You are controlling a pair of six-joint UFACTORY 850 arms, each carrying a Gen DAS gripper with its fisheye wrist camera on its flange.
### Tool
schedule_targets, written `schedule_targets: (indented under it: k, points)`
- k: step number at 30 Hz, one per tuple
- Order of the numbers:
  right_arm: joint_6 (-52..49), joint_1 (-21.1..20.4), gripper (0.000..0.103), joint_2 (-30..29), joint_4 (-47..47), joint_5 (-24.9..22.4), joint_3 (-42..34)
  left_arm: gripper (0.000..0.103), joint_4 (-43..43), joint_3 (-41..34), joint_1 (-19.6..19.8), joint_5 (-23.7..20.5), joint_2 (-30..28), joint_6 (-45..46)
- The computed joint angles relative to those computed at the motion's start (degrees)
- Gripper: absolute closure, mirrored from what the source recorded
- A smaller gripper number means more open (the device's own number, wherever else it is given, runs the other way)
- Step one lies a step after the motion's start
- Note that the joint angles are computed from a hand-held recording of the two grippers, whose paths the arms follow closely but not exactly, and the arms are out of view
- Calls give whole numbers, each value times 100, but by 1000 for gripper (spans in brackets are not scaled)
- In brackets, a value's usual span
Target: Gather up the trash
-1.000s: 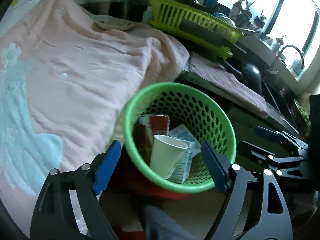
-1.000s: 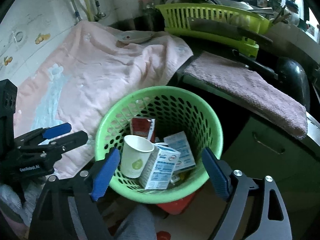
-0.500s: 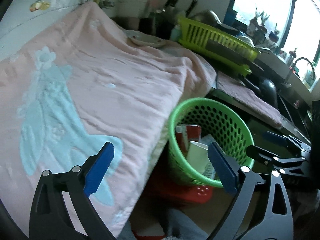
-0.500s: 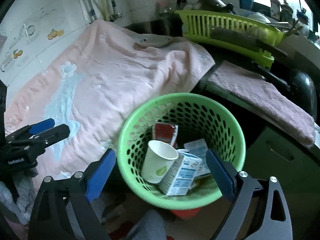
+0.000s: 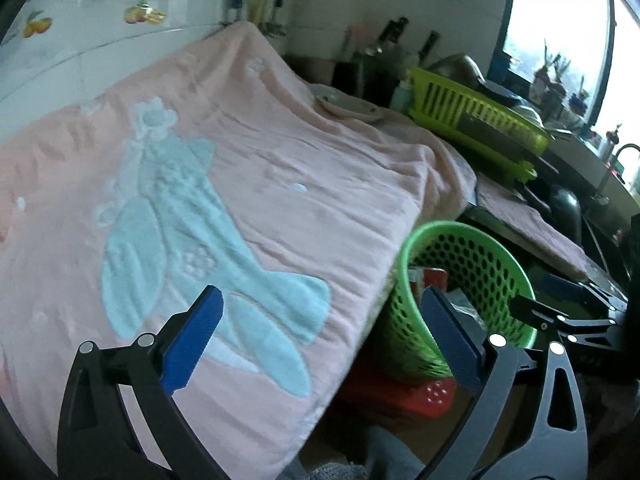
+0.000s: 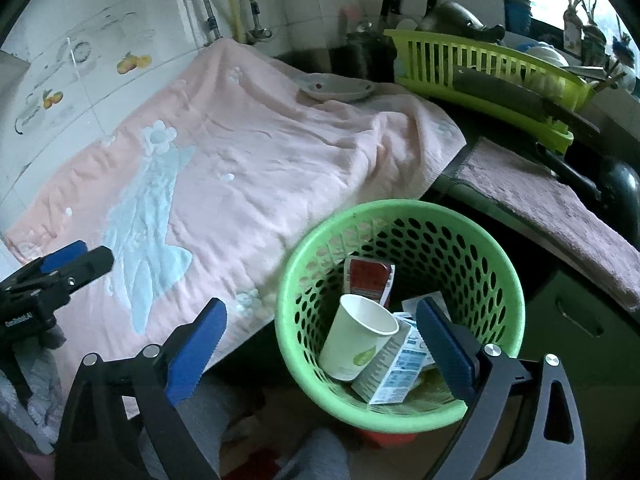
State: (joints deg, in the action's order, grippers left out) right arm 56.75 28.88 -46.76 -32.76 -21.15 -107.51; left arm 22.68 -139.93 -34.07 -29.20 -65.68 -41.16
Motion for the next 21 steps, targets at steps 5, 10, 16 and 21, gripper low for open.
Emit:
schedule_targets:
  k: [5,10,16,21]
  points:
    - [169,37,10,-96,-88,33,-124,5,1090,779,22,236,454,-1088]
    - [399,102,10,-159,-305,66,-204,5,2233,1476,17,373,850,-2232]
    - [810,189,10,-173,-739,87,-232,5,3535,2020,-32,252,1175,-3406]
    - [927,241,10,-152,-908,139,-231,5,4700,2465,-87,58,1452,-4496]
